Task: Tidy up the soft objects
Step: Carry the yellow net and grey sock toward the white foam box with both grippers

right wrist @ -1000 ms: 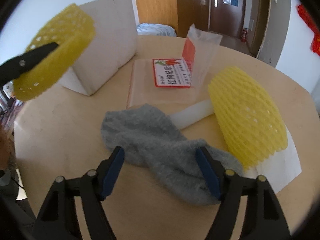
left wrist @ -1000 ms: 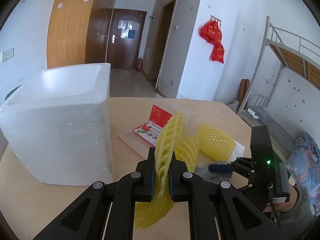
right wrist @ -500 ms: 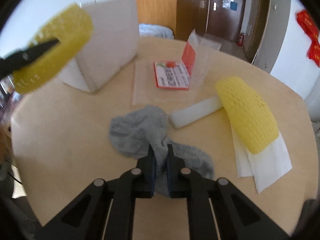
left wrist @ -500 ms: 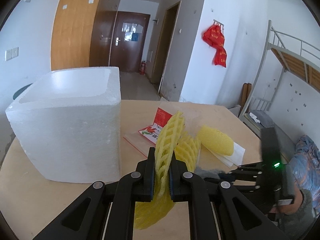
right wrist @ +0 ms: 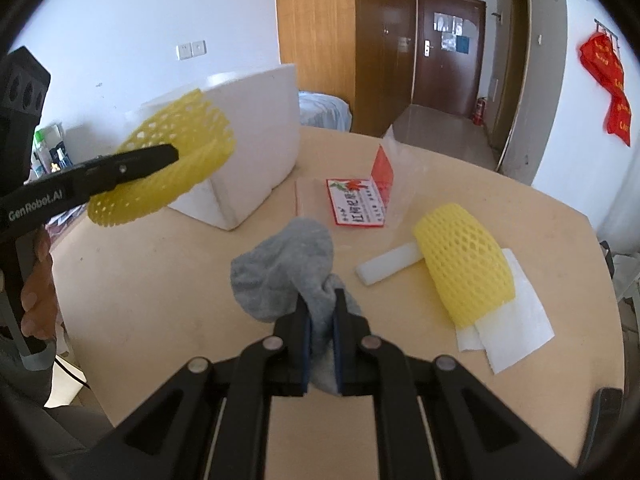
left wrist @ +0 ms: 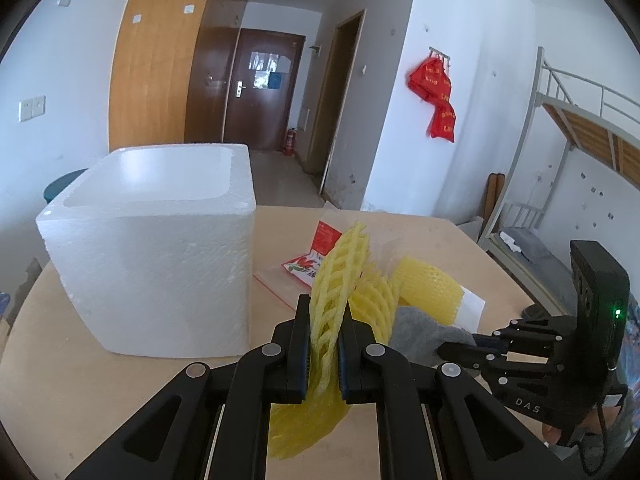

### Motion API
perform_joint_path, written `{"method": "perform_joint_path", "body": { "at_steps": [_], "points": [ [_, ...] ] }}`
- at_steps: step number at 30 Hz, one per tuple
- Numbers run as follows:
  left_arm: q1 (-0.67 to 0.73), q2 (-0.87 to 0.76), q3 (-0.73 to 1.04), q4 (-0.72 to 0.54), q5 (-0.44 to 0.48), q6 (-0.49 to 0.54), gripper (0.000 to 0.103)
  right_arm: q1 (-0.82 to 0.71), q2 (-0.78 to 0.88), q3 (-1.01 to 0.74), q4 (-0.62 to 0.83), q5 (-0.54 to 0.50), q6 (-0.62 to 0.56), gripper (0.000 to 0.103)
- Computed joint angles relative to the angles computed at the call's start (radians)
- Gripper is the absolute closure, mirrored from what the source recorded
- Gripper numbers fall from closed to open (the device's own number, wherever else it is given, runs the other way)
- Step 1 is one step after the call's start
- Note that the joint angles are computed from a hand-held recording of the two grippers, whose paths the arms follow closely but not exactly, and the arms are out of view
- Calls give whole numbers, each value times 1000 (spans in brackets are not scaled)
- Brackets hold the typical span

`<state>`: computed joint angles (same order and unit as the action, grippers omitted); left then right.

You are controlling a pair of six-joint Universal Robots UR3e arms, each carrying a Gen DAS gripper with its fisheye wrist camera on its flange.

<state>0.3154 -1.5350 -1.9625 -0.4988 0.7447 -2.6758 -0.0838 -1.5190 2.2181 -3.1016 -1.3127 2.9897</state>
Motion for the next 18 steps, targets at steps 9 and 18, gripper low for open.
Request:
{"method": "perform_joint_path", "body": {
  "at_steps": [9,18],
  "points": [
    [81,140,-57,-62,-53,27,92,-13,-118,22,13,32,21,91],
    [174,230,-76,-113,-85,47,92,44,-100,-72,15,32,38,91]
  ]
}}
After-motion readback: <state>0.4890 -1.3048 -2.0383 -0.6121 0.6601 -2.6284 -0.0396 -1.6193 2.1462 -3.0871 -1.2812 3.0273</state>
